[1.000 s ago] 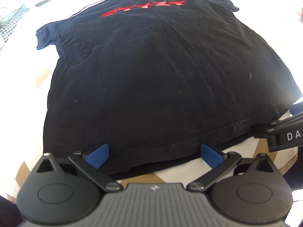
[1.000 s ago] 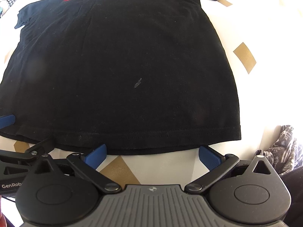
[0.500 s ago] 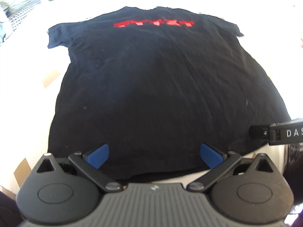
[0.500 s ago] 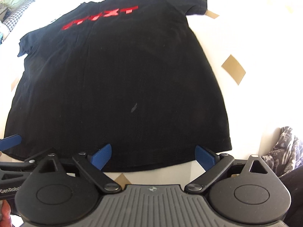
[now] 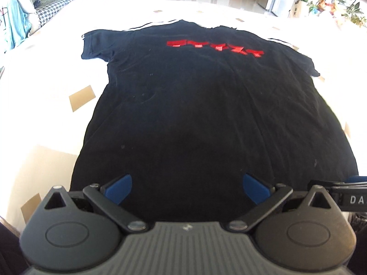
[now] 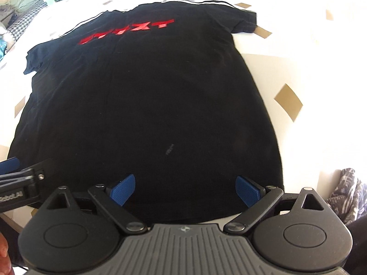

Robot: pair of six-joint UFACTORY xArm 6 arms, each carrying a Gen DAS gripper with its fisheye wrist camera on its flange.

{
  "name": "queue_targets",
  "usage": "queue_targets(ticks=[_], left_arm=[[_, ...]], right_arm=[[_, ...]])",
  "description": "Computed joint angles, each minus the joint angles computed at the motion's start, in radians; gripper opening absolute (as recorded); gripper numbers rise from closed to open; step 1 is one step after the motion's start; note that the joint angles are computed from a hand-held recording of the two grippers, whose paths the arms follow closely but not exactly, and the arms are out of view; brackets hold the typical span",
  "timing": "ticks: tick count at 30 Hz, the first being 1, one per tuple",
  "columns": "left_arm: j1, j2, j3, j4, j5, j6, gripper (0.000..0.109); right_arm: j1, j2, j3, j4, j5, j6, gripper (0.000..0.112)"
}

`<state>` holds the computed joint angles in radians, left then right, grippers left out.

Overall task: Fold clothes
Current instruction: 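Pull both grippers back from the hem and reposition over the shirt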

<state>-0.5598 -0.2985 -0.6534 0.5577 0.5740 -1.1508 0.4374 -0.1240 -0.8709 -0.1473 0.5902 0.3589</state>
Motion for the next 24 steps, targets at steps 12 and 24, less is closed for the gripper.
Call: queue_targets(ticks=[12,24], left_arm=[[-0.011,0.089,-0.046,0.041,0.014,0.009,0.103],[-0.010,0.052,-0.024,0.065,0.085,-0.103,0.103]], right_arm=[[0.012,0.099,-0.071,-0.102,-0.021,0.005,0.096],[-0.085,0.064,-0.021,-0.099,-0.007,0.182,0.100]])
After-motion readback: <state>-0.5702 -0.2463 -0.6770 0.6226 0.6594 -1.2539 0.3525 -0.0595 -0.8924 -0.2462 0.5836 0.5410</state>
